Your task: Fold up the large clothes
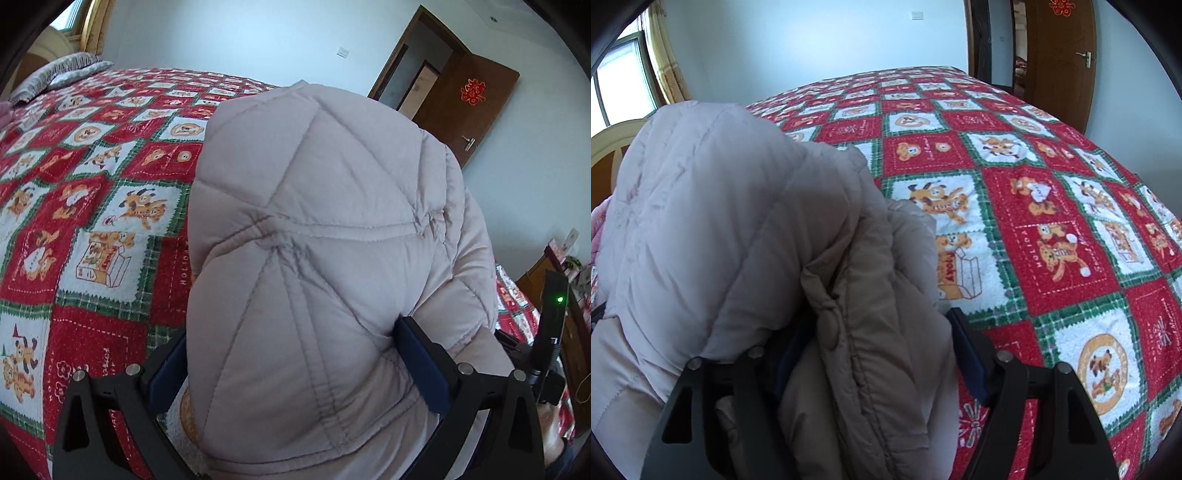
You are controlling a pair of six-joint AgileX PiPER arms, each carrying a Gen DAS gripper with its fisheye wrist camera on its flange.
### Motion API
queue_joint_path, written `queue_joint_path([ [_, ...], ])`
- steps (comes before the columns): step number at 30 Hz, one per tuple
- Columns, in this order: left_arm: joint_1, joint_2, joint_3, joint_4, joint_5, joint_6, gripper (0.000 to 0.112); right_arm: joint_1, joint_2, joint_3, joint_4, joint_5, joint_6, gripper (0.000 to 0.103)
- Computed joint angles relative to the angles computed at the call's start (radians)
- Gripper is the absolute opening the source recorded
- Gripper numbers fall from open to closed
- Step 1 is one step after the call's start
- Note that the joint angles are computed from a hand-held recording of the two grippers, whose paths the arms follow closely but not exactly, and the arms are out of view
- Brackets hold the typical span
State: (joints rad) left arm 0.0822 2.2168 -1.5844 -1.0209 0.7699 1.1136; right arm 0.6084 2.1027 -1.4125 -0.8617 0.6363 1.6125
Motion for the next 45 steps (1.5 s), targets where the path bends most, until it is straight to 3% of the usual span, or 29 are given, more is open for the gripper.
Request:
queue_joint_path([
  [2, -0.006, -0.012, 0.016, 0.002, -0.021, 0.019, 0.102, 0.004, -0.005, 0.014, -0.032, -0.028, 0.009, 0.058],
  [8, -0.014, -0.017, 0.024, -0.008, -0.037, 0.053, 0.099, 0.003, -0.019, 0.048, -0.078, -0.091, 0.049, 0.042],
  [13, -0.033, -0.075, 0.101, -0.052, -0.083, 0.16, 0.075, 0.007, -0.04, 0.084, -0.154, -0.132, 0.123, 0.027],
  [16, -0.036, -0.139, 0.176, -0.102, -0.126, 0.253, 0.053, 0.005, -0.078, 0.148, -0.27, -0.18, 0.269, 0.022],
  [18, -0.038, -0.201, 0.247, -0.162, -0.162, 0.36, 0.045, 0.022, -0.102, 0.174, -0.333, -0.171, 0.342, 0.021],
  [20, -0.03, -0.268, 0.319, -0.228, -0.181, 0.464, 0.04, 0.043, -0.132, 0.196, -0.383, -0.168, 0.395, 0.02],
  [25, 0.055, -0.397, 0.412, -0.303, -0.126, 0.573, 0.038, 0.119, -0.197, 0.201, -0.459, -0.113, 0.476, 0.019],
  [36, 0.316, -0.442, 0.385, -0.271, -0.005, 0.592, 0.037, 0.22, -0.073, -0.111, -0.307, -0.098, 0.229, 0.019],
  [45, 0.488, -0.398, 0.322, -0.246, 0.038, 0.594, 0.037, 0.26, 0.148, -0.529, 0.012, -0.051, -0.209, 0.019],
])
